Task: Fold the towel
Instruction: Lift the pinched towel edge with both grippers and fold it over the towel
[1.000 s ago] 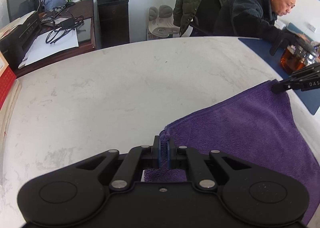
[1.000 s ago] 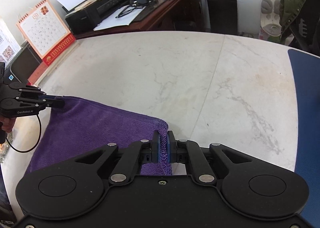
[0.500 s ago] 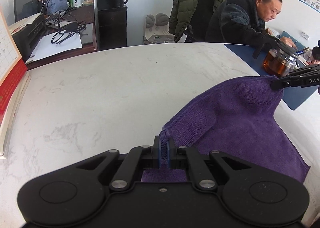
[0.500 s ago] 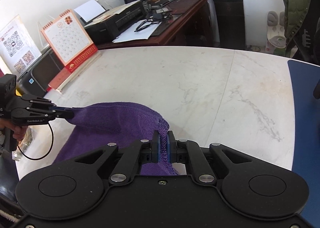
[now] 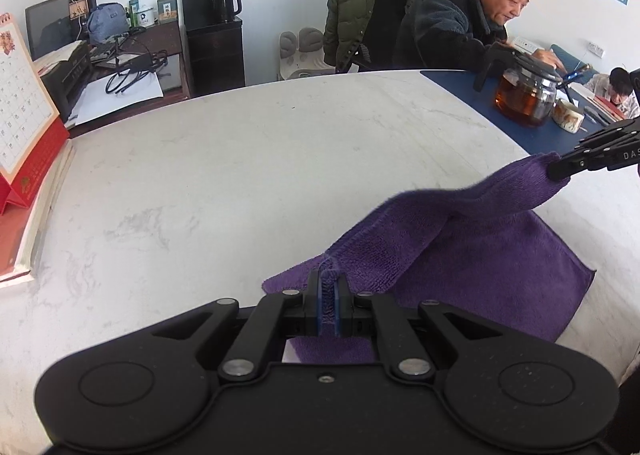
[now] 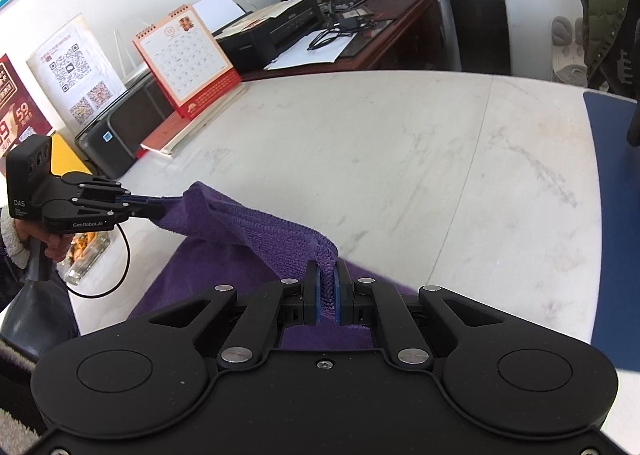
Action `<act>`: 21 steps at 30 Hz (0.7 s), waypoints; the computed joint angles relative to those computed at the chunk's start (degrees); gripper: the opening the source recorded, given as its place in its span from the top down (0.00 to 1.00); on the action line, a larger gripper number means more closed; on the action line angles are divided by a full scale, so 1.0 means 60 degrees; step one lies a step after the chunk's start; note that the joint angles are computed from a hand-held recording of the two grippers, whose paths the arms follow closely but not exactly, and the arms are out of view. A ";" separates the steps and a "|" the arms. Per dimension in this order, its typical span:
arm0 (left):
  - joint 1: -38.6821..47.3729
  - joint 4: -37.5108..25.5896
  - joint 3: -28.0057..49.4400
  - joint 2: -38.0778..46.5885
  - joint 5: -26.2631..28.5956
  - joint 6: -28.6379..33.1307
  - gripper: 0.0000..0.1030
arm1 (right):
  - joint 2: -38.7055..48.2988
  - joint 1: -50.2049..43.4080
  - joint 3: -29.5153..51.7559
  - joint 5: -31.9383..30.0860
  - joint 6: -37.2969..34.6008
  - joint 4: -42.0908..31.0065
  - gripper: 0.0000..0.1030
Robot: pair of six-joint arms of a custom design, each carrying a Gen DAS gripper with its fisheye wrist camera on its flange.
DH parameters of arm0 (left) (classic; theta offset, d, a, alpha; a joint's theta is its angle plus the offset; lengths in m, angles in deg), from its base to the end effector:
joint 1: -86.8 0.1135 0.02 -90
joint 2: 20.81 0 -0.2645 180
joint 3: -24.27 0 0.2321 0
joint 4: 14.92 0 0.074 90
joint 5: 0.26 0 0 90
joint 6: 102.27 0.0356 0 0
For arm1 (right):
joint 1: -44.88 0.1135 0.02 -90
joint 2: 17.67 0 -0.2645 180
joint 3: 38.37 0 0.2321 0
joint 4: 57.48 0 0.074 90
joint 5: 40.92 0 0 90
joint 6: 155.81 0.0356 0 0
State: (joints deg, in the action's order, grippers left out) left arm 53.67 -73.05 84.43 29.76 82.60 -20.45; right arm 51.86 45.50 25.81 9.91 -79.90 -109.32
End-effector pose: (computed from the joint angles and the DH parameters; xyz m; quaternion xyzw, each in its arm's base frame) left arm 0.1308 -0.0800 0.2745 0.1801 0.9162 -0.0701 0.3511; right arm 0.2134 0.0248 0.2543 -0.2096 0.8842 0.2881 0.3020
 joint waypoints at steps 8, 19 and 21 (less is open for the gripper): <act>-0.2213 -0.0454 -0.1068 -0.1203 -0.1496 -0.0961 0.95 | -0.0699 -0.0338 -0.0845 -0.0136 -0.0432 -0.0564 0.94; -0.3569 -0.0920 -0.1934 -0.2662 -0.1913 -0.1802 0.95 | -0.1069 -0.0836 -0.1076 -0.0433 -0.0843 -0.0953 0.94; -0.3702 -0.1041 -0.1926 -0.2707 -0.1923 -0.1825 0.95 | -0.1105 -0.0971 -0.1056 -0.0428 -0.1203 -0.1214 0.94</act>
